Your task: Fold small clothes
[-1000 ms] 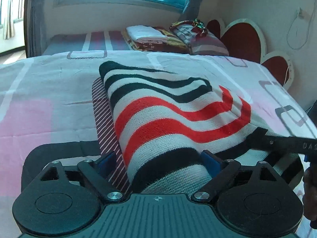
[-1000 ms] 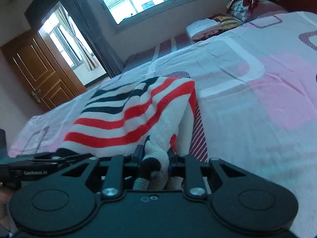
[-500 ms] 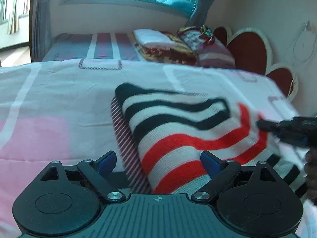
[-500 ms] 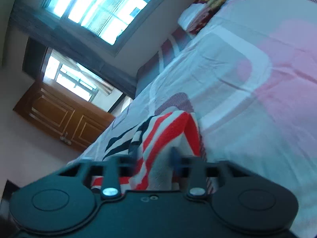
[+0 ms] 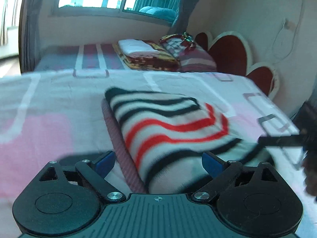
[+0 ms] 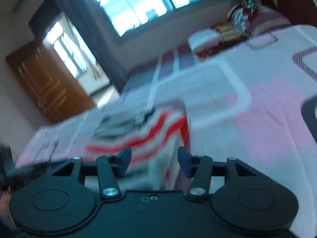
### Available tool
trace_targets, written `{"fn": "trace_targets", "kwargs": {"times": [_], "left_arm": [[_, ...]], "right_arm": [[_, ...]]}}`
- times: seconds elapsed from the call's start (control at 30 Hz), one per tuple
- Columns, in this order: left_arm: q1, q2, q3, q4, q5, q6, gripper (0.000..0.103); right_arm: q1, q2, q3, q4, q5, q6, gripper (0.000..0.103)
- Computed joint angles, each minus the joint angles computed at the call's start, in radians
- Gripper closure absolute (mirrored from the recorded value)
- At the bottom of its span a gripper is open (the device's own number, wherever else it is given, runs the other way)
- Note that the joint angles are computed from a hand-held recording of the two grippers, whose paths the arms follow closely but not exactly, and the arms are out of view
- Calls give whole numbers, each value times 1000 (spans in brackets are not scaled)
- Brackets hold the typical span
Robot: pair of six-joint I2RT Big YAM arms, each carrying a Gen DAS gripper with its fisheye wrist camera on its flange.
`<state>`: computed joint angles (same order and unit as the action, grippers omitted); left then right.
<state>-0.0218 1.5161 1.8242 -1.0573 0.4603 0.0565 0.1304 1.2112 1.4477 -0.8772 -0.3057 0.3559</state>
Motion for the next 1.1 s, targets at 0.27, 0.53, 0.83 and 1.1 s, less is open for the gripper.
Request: {"fn": "trace_targets", "kwargs": {"times": [0.27,0.53,0.83,1.1], "left_arm": [[7,-60,-150,38,-49,35,8],[5,-75,-139,53,-86,48,4],[-101,-11,-33,22,-139,101,11],[-78,-34,-106,75,-122,5,17]], "right_arm": [[34,-53,-100,-31,14,8,90],[58,-66,-104,-48,79,-21,82],[155,-21,-7,10,216,-205,88],[217,-6,-50,-2,342,-256,91]]}}
